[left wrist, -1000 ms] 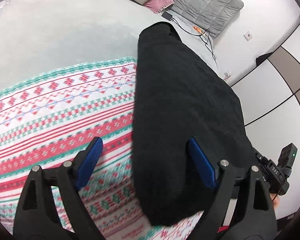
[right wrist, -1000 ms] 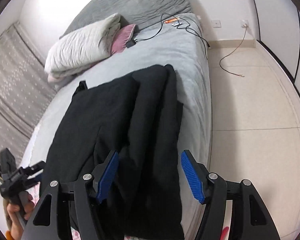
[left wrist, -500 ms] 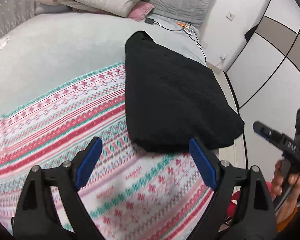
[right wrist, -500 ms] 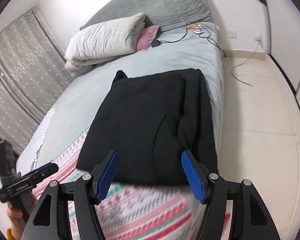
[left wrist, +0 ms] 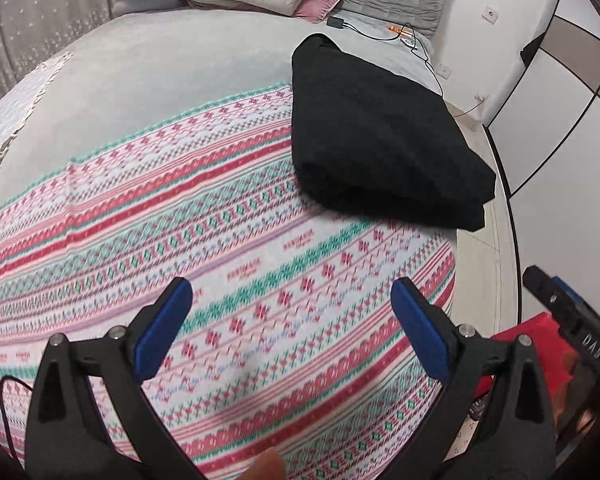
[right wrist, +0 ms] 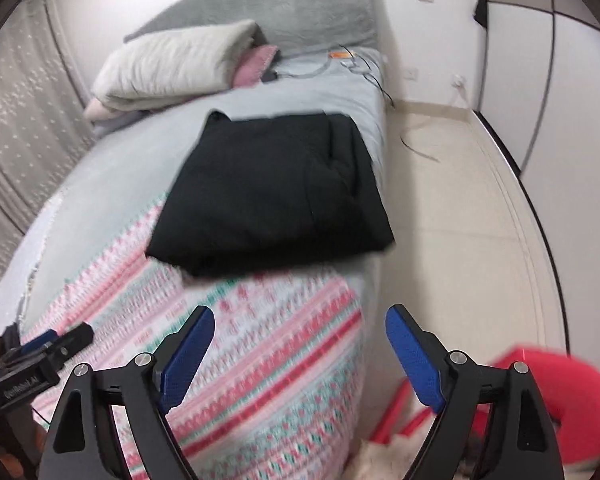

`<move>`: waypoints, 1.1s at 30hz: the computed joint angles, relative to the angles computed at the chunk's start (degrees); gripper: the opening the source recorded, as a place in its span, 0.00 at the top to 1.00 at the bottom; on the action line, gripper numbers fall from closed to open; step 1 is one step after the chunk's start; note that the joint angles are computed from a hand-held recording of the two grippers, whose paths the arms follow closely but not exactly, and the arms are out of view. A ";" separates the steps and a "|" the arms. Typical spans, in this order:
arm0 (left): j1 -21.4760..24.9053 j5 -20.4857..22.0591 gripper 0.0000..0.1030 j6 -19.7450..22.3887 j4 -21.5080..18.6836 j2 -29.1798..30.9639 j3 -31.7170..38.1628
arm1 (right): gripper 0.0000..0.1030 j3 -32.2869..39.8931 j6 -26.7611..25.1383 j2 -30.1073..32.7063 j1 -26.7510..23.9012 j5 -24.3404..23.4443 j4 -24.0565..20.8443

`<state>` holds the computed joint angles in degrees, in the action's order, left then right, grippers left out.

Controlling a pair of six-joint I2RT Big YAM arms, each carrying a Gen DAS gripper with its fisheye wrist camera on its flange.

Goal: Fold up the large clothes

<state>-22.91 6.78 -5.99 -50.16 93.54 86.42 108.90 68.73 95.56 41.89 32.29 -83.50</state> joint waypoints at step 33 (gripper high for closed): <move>-3.47 -6.36 0.04 0.80 7.68 -5.89 -9.06 | 0.14 -0.13 -1.93 1.29 4.31 2.45 2.61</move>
<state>-26.37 0.43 -5.19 -42.49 87.65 77.35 108.76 66.80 96.85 46.21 34.75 -80.88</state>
